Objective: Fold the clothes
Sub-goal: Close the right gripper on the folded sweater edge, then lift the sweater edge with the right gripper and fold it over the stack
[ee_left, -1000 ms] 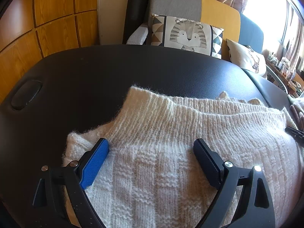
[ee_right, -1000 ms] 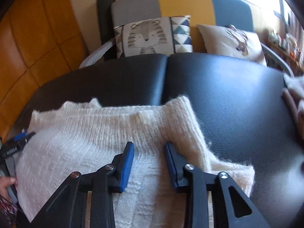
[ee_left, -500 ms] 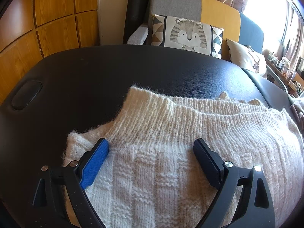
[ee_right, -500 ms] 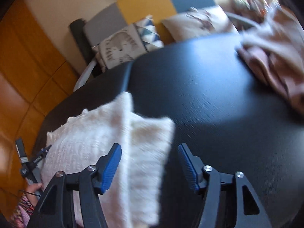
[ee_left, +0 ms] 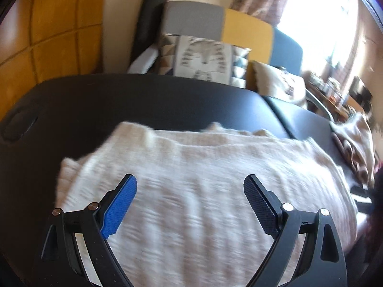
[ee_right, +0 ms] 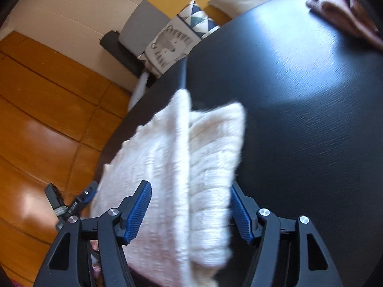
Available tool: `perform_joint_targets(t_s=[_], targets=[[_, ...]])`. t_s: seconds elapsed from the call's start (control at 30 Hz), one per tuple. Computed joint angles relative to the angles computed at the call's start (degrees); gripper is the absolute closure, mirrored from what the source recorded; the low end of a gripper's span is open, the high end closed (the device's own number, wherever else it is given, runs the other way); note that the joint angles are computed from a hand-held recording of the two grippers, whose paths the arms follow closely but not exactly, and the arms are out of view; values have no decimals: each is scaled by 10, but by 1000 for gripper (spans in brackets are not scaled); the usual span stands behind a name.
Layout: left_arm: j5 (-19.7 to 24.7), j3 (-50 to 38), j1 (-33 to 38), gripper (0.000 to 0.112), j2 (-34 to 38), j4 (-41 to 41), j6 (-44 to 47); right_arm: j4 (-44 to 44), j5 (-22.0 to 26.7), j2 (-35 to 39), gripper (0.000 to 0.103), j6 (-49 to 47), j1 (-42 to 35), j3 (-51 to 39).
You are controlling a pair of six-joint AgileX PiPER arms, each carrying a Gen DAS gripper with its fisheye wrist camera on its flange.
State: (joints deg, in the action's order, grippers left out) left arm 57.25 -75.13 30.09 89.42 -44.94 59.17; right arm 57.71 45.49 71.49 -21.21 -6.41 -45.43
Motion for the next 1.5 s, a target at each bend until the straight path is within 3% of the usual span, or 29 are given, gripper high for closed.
perform_joint_targets(t_s=[0.13, 0.3, 0.4, 0.43, 0.53, 0.67, 0.77, 0.83, 0.87, 0.9, 1.03, 1.2, 1.3, 1.4, 1.5], targets=[[-32, 65, -47, 19, -45, 9, 42, 14, 13, 4, 37, -20, 8, -1], [-101, 126, -85, 19, -67, 32, 56, -3, -20, -6, 37, 2, 43, 3], [-97, 138, -73, 16, -66, 3, 85, -31, -26, -23, 39, 31, 54, 5], [-91, 136, -69, 16, -63, -2, 88, -43, -35, -21, 44, 45, 64, 2], [-73, 127, -63, 16, -61, 0, 81, -117, -53, -32, 74, 117, 86, -2], [-54, 150, -26, 16, -92, -50, 116, -67, -69, 1, 82, 97, 91, -11], [-47, 188, 11, 33, -142, -107, 166, -57, -74, 3, 82, 89, 90, -7], [1, 197, 44, 49, -155, -144, 201, -47, -72, 4, 82, 82, 87, -4], [32, 199, 59, 72, -157, -158, 214, -42, -71, 5, 82, 79, 85, -3], [60, 201, 69, 88, -160, -162, 217, -38, -70, 4, 82, 76, 84, -1], [92, 215, 57, 92, -161, -152, 230, -29, -69, 2, 82, 70, 82, 3], [3, 251, -13, 92, -170, -100, 210, -20, -77, -1, 82, 71, 85, 10], [-16, 261, -25, 92, -174, -92, 215, 6, -75, -2, 82, 58, 81, 17], [5, 264, -9, 92, -174, -94, 218, 115, -38, 5, 84, -20, 45, 42], [28, 250, 2, 92, -152, -104, 215, 252, 30, 19, 84, -96, -4, 77]])
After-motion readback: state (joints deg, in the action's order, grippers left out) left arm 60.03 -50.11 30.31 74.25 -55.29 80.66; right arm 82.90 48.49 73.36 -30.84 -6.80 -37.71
